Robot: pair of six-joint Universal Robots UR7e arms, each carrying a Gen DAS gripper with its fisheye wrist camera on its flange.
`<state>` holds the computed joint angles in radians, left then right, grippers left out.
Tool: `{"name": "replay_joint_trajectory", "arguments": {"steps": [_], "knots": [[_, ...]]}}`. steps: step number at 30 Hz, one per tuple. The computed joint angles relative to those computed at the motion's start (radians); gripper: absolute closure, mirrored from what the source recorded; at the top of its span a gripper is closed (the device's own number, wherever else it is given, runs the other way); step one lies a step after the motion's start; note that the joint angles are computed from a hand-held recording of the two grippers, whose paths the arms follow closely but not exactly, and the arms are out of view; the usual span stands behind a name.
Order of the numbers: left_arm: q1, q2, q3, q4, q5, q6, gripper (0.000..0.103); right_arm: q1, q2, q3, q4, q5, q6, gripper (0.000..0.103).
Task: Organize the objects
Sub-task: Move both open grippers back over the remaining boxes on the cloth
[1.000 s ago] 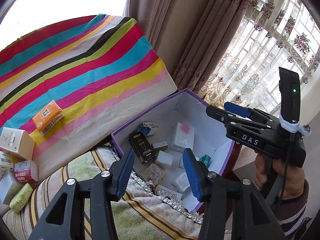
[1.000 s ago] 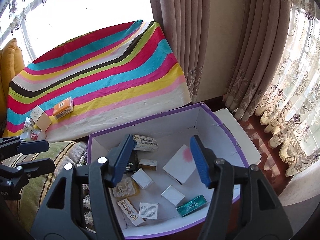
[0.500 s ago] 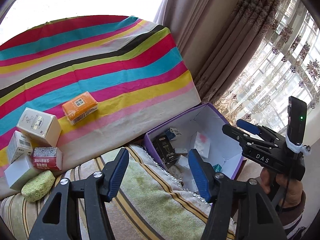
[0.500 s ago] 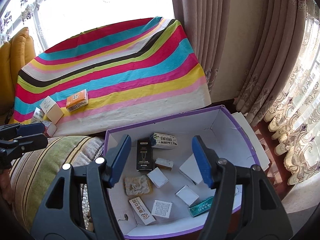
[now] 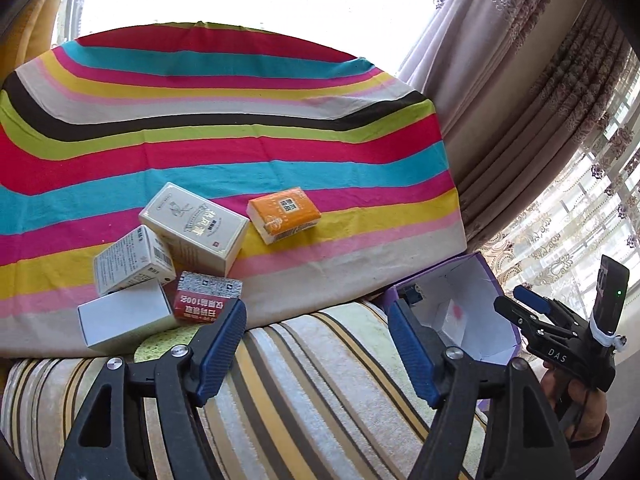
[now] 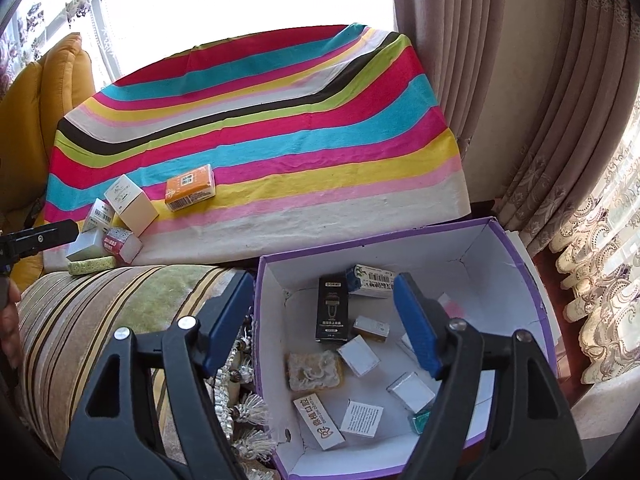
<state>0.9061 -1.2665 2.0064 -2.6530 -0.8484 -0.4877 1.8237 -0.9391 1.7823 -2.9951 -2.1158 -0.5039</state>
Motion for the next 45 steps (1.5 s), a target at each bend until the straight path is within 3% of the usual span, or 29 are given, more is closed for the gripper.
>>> {"name": "replay_joint_trajectory", "arguments": {"steps": [15,23,28,45], "knots": [[0.085,-0.091,0.018,0.058,0.055,-0.070,0.018,0.047,0.088,-0.068,0.064,0.020,-0.058,0.024],[0.152,-0.087,-0.031,0.107,0.019,-0.100,0.015,0.071,0.152,-0.129,0.123,0.048,-0.088,0.023],[0.201,-0.076,-0.070,0.147,-0.008,-0.127,0.004,0.087,0.195,-0.173,0.157,0.058,-0.118,0.022],[0.303,-0.021,-0.144,0.167,-0.120,-0.124,0.002,0.137,0.354,-0.347,0.280,0.101,-0.222,0.020]]}}
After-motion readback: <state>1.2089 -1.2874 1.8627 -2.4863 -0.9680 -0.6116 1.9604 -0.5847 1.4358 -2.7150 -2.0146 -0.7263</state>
